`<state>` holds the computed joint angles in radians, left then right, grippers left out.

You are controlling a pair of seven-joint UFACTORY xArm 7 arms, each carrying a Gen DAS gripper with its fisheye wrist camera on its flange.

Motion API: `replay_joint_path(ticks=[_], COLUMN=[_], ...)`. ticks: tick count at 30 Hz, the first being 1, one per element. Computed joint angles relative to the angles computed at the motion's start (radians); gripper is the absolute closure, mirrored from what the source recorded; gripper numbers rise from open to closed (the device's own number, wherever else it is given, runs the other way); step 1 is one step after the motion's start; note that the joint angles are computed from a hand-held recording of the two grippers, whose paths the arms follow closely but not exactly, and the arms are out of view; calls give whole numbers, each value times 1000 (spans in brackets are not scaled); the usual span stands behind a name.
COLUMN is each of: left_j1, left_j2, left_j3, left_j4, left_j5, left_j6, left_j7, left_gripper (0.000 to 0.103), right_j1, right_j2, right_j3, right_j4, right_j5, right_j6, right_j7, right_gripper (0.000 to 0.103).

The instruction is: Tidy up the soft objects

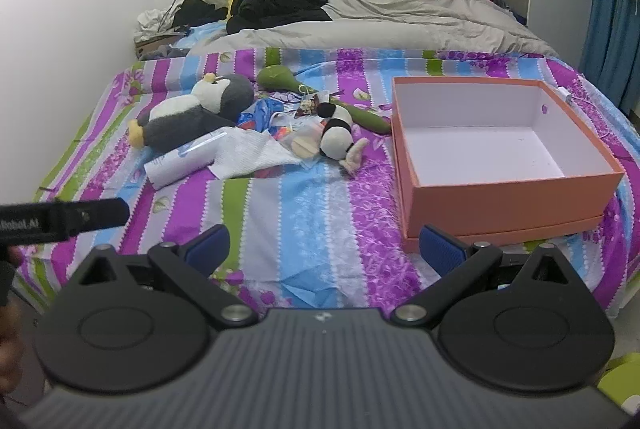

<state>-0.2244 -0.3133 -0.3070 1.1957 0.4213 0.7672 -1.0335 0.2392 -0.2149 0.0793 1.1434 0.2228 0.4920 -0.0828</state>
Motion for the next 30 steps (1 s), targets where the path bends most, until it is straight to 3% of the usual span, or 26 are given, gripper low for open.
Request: replay_joint_path(ticks=[6,17,30], left_j1=[-23,-50,-45], left_j2=[21,12,5], left_j3=[-30,-34,-18], left_j4=[10,-23,-63], left_j5=[15,54,20], left_j6=[28,2,-60], left_j7=[-56,-71,-43], left_gripper=[0,0,0], right_j1=[34,54,39], right_j2=[-55,-104,-90], right_j3=[-58,-93,-76], right_j4=[-68,-142,-154], right_j5=[135,233,205], right_j6=[-10,-80,-98], right_j7=[-120,-192,-146], right_gripper=[0,0,0])
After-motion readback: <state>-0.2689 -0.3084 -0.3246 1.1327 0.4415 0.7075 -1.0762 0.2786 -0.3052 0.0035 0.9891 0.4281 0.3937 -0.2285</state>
